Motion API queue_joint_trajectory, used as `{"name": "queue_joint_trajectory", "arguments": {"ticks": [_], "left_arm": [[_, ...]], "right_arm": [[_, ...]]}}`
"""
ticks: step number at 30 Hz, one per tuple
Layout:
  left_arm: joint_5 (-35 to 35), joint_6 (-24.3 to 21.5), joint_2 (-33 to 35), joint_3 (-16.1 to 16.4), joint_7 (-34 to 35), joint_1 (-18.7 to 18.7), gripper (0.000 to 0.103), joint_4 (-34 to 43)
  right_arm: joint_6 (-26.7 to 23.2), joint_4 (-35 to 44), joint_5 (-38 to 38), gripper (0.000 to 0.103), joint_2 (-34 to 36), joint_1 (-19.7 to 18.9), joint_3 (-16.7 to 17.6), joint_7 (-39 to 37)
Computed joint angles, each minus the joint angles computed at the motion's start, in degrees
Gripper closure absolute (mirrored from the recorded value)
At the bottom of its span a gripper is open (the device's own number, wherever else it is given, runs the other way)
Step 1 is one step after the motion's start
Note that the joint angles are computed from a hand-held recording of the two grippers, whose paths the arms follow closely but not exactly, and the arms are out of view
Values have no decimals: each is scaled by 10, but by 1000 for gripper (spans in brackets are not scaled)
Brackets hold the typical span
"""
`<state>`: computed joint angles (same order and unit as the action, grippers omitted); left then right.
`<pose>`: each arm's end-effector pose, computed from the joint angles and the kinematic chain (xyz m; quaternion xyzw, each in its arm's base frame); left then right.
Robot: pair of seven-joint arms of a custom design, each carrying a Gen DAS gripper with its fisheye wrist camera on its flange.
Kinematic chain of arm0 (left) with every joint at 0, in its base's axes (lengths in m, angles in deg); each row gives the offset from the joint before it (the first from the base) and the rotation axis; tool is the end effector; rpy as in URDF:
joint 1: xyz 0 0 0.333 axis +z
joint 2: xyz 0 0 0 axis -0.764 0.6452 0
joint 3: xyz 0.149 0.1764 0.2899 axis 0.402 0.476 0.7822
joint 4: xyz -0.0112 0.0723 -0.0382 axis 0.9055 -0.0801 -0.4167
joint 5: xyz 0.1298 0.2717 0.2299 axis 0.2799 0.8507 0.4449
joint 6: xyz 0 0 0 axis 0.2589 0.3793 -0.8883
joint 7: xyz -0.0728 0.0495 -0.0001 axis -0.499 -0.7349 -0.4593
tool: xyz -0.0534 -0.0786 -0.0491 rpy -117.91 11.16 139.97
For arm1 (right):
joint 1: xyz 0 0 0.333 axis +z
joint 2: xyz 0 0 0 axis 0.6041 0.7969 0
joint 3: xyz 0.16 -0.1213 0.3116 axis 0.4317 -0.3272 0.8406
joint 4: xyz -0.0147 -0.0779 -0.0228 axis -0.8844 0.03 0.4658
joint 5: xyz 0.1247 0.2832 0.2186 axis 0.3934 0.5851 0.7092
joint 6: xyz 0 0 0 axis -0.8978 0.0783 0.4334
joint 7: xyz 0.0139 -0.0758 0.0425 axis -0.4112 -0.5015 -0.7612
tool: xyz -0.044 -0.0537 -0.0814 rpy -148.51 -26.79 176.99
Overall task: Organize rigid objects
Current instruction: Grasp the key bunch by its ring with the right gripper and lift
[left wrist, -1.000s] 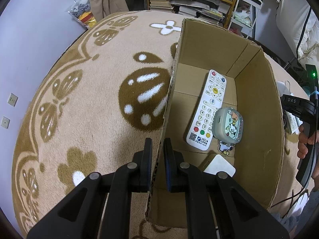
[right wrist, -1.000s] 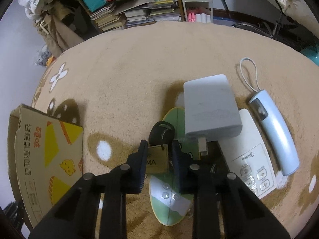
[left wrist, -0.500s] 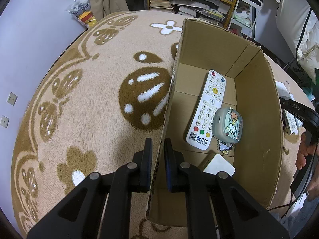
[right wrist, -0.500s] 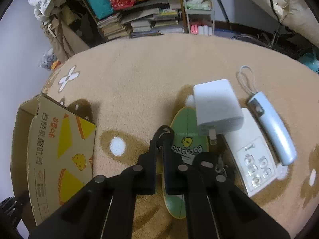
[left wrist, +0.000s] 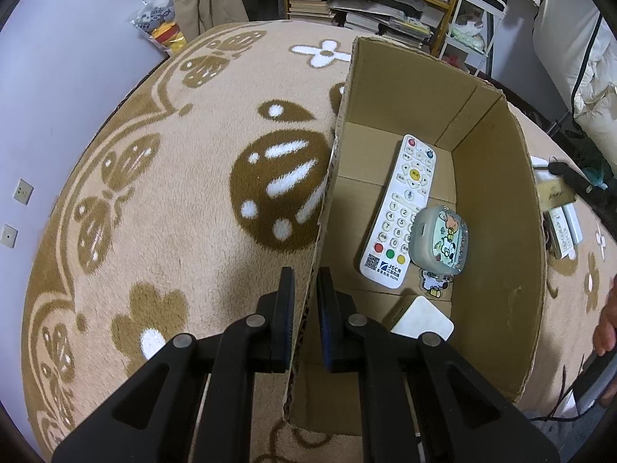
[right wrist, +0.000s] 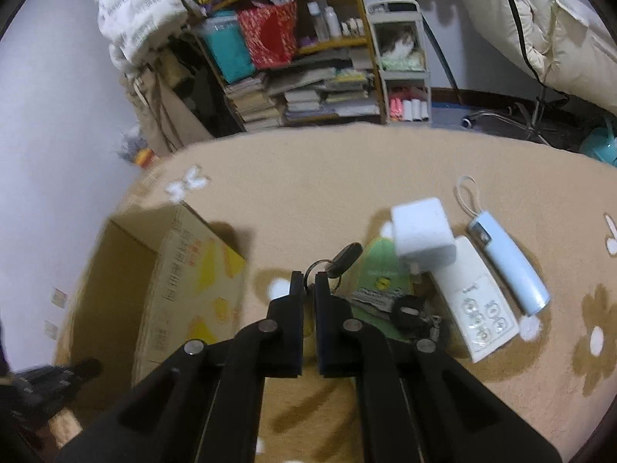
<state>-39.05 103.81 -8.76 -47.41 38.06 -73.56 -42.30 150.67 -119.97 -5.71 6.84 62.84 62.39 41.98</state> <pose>0.6697 -0.3355 0.5404 -0.7305 0.6600 -0.1162 0.1316 0.7214 0.3785 0.5277 -0.6212 0.7023 -0.1143 0.3283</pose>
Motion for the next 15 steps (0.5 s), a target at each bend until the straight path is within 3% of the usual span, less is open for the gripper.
{"name": "queue_joint_trajectory", "arguments": {"ticks": [7, 15], "left_arm": [[-4, 1, -2, -1, -1, 1, 93, -2], [-7, 2, -2, -1, 0, 3, 93, -3]], "right_arm": [[8, 81, 16, 97, 19, 10, 29, -63], [-37, 176, 65, 97, 49, 37, 51, -153]]}}
